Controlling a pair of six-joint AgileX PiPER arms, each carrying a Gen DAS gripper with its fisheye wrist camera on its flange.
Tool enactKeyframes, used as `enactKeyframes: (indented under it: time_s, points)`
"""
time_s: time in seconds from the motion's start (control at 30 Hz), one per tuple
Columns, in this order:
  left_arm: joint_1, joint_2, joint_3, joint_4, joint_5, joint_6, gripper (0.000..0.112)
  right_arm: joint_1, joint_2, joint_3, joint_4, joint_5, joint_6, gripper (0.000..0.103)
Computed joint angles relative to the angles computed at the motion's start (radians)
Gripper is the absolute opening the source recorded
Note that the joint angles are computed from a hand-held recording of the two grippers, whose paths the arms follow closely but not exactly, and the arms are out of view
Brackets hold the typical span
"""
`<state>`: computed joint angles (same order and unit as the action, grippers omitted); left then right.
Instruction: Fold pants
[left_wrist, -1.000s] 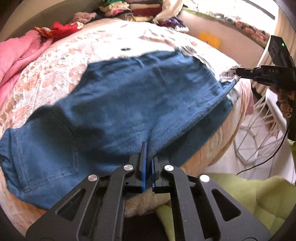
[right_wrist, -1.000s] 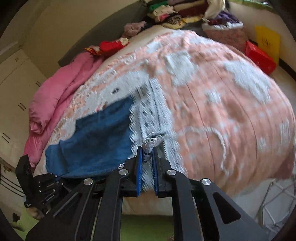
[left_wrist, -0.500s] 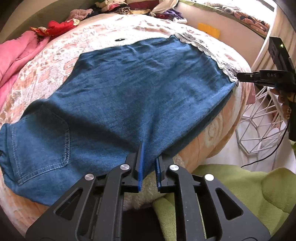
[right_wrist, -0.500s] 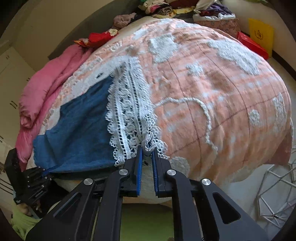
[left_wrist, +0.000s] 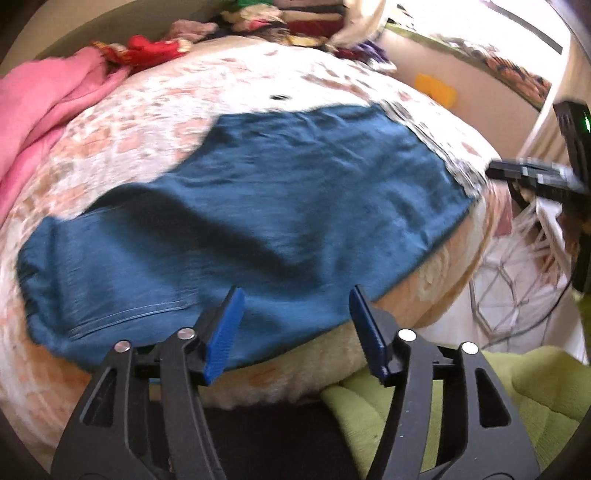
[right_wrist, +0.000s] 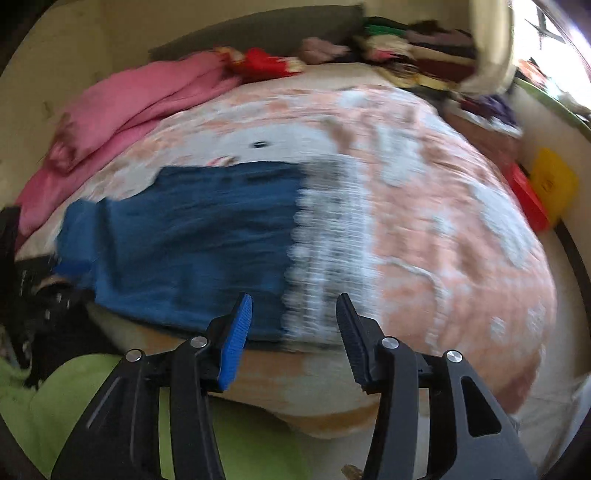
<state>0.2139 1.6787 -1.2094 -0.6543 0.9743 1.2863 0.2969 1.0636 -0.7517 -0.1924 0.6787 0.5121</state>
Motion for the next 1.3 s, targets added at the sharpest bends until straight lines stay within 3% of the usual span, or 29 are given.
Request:
enactKeyframes:
  time_s: [0.1,0.2,0.27,0.37,0.5,0.6,0.8,0.9,1.0,1.13,1.3]
  points:
    - [0.040,0.015,-0.039,0.009,-0.036,-0.052,0.064,0.019,0.077,-0.029,0.052,-0.048,-0.051,0.047]
    - [0.017,0.028,-0.052,0.134,-0.181,-0.188,0.073,0.027,0.165,-0.075,0.085,-0.061,-0.086,0.047]
    - [0.003,0.054,-0.069,0.221,-0.245,-0.276,0.074,0.018,0.195,-0.091,0.102,-0.045,-0.095,0.047]
    - [0.005,0.113,-0.124,0.308,-0.271,-0.386,0.078,-0.002,0.231,-0.080,0.064,0.003,-0.041,0.051]
    - [0.067,0.175,-0.196,0.225,-0.204,-0.321,0.079,-0.060,0.191,-0.004,0.144,-0.061,-0.112,0.051]
    - [0.086,0.184,-0.221,0.184,-0.165,-0.294,0.079,-0.039,0.196,-0.010,0.102,-0.050,-0.072,0.051]
    - [0.097,0.098,-0.178,0.132,-0.163,-0.243,0.083,0.003,0.135,-0.049,0.068,-0.033,-0.037,0.056]
    - [0.085,0.087,-0.198,0.082,-0.092,-0.222,0.088,0.026,0.149,-0.083,0.047,-0.040,-0.035,0.058]
    - [0.026,0.077,-0.188,0.118,-0.121,-0.242,0.091,0.030,0.195,-0.116,0.083,-0.061,-0.074,0.058]
    - [-0.033,0.101,-0.224,0.127,-0.092,-0.265,0.093,0.048,0.260,-0.155,0.134,-0.088,-0.123,0.061]
    - [-0.093,0.139,-0.233,0.197,-0.150,-0.317,0.093,0.059,0.310,-0.186,0.153,-0.095,-0.135,0.064]
